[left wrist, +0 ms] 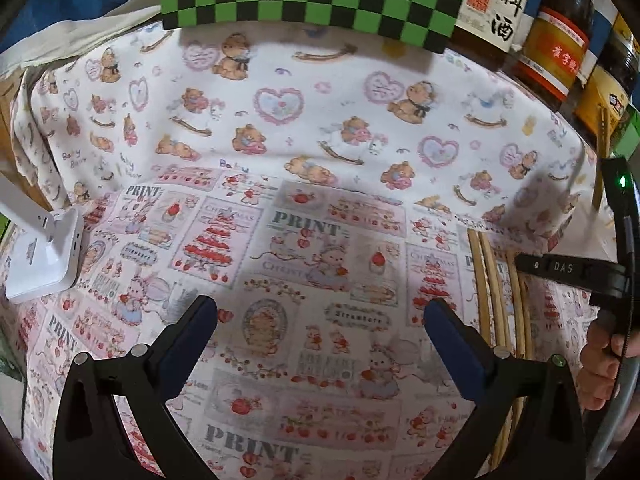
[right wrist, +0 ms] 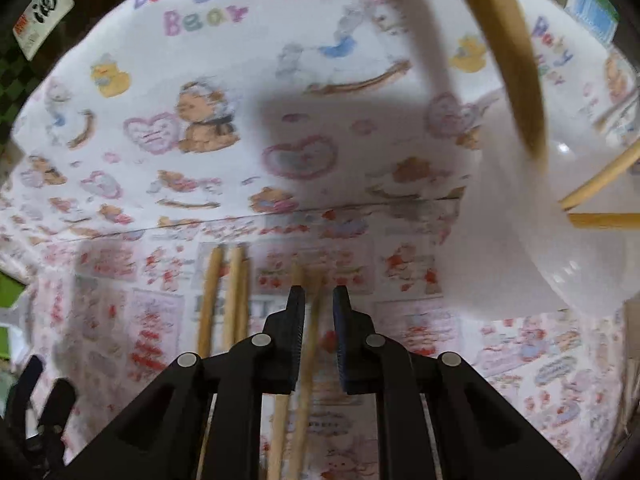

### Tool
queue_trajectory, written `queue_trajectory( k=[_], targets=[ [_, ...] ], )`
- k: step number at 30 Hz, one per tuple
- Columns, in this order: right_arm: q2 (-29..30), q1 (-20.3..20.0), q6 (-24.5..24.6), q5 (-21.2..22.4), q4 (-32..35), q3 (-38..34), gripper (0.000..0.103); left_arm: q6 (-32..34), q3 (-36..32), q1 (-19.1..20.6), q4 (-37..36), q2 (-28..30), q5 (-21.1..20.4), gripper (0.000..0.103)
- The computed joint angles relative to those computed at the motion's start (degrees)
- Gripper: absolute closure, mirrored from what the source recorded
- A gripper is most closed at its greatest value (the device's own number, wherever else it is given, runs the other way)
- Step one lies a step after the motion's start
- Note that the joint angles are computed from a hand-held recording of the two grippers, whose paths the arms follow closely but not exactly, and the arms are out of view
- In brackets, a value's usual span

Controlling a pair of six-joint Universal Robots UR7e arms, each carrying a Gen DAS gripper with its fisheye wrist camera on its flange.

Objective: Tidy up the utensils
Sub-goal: 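Close the right tool on a chopstick and lift it while the left tool approaches the pile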

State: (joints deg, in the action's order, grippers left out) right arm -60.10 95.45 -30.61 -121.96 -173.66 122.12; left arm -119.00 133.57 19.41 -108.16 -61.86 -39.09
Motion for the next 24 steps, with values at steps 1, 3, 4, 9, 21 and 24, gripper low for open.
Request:
queue_trajectory(
  k=[1,3,4,9,21,24],
  targets=[
    [-0.1,-0.4,0.5,0.6,0.1,0.1,0.089,-0.1,0.1,0.1,-0.1,-0.1,-0.1,0.001],
    [-0.2,-0.7,-0.3,1.5,-0.7,0.3,0.089,0.1,0.2,0.1,-0.6,-0.1,-0.1,0.001],
    [-0.4,-0.8,-0.2,1.8,-0.4,0.2,0.089,0.2,0.1,0.2,-0.6,0.1,-0.1,0.001],
    [0.1,-0.3,0.5,1.6,2.3,-1.7,0.095,-4.1,-1.4,0.0,5.0,0.8,0.1,0.001],
    [-18.0,-5.7,-13.3,27.4,-2.2,10.6,0.098,-2.1,-1.7,-2.3,5.4,1.8,3.9,0.011],
    [-24.3,-8.4,-17.0,34.1,-0.8,13.3,0.098,7.4,1.3,-2.2,-8.2,1.1,5.8,0.023]
  ],
)
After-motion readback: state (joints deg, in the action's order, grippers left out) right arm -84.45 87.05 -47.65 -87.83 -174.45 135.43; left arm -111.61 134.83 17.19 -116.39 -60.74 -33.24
